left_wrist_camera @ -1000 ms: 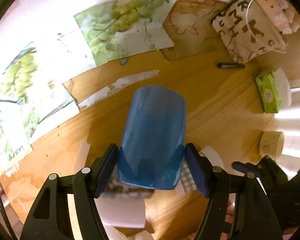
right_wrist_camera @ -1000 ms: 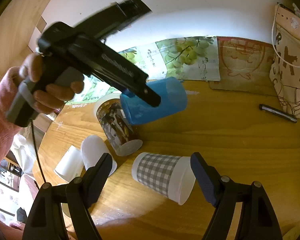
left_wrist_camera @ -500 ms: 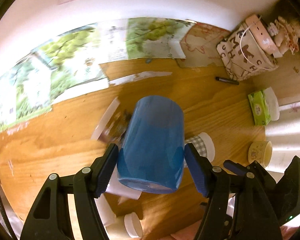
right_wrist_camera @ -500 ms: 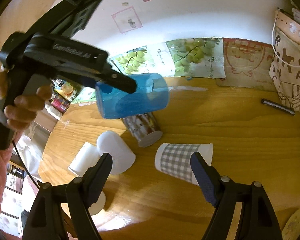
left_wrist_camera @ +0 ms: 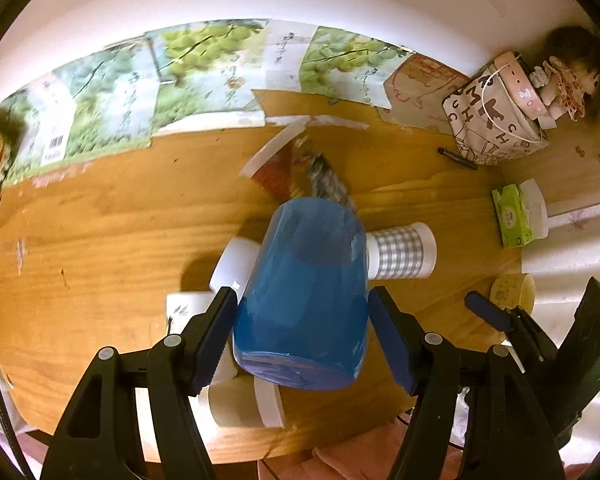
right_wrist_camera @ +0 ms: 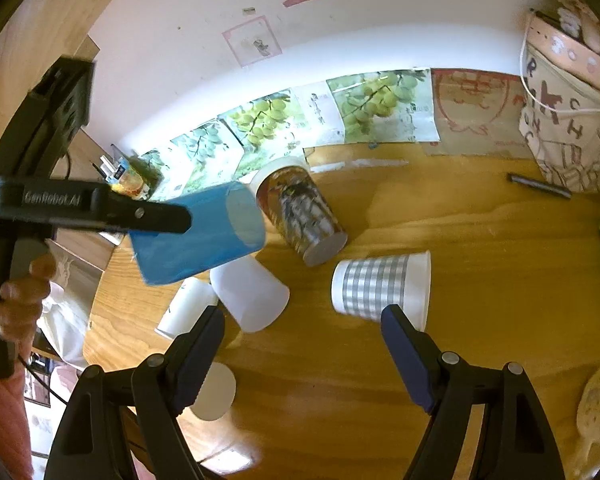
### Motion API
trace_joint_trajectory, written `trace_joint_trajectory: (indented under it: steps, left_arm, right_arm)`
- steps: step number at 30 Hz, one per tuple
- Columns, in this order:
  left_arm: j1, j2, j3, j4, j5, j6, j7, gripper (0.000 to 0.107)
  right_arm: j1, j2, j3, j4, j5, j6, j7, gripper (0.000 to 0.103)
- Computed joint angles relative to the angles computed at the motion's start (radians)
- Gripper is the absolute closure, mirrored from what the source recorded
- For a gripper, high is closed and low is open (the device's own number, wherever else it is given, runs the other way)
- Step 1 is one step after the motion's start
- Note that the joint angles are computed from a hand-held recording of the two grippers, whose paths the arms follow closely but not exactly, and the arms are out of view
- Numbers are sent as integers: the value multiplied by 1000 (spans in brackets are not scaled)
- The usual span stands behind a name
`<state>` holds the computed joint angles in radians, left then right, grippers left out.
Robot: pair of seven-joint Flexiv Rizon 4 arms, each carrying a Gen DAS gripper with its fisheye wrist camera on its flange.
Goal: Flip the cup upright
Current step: 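Lift the blue cup off the desk with the left gripper, then bring the right gripper to the blue cup held by the left gripper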
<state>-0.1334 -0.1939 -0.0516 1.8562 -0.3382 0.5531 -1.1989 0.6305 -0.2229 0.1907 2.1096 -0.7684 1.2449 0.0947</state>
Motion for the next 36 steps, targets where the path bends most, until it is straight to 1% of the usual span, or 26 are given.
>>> trace_joint_trajectory:
  steps: [2,4,9,13,20,25,28,36]
  left_arm:
    - [3,28,6,38,-16,13,15,35]
    - [5,57,13,78,-29,31,30,35]
    - [13,110,28,153,-55,45,59,35]
    - [15,147,38,206,-50,52,68,35]
    - [7,217,50,312,-59,69,94,35]
    - [-9,263,53,386,-69,91,119,35]
    - [-19,280,53,426,-87,102,125,35]
    - [-56,303,45,528,-127,178,154,35]
  right_arm:
    - [10,8,14,-9,18,-51,2,22]
    - [18,13,24,-14,30,-81,17,22]
    - [34,24,39,-8,40,-99,92,22]
    - [45,35,50,5,41,-102,170,22]
    - [58,52,75,39,58,-89,263,22]
    - [63,62,76,85,42,-26,366,22]
    - [66,68,80,104,42,-1,403,22]
    - [70,73,87,133,39,28,445,22]
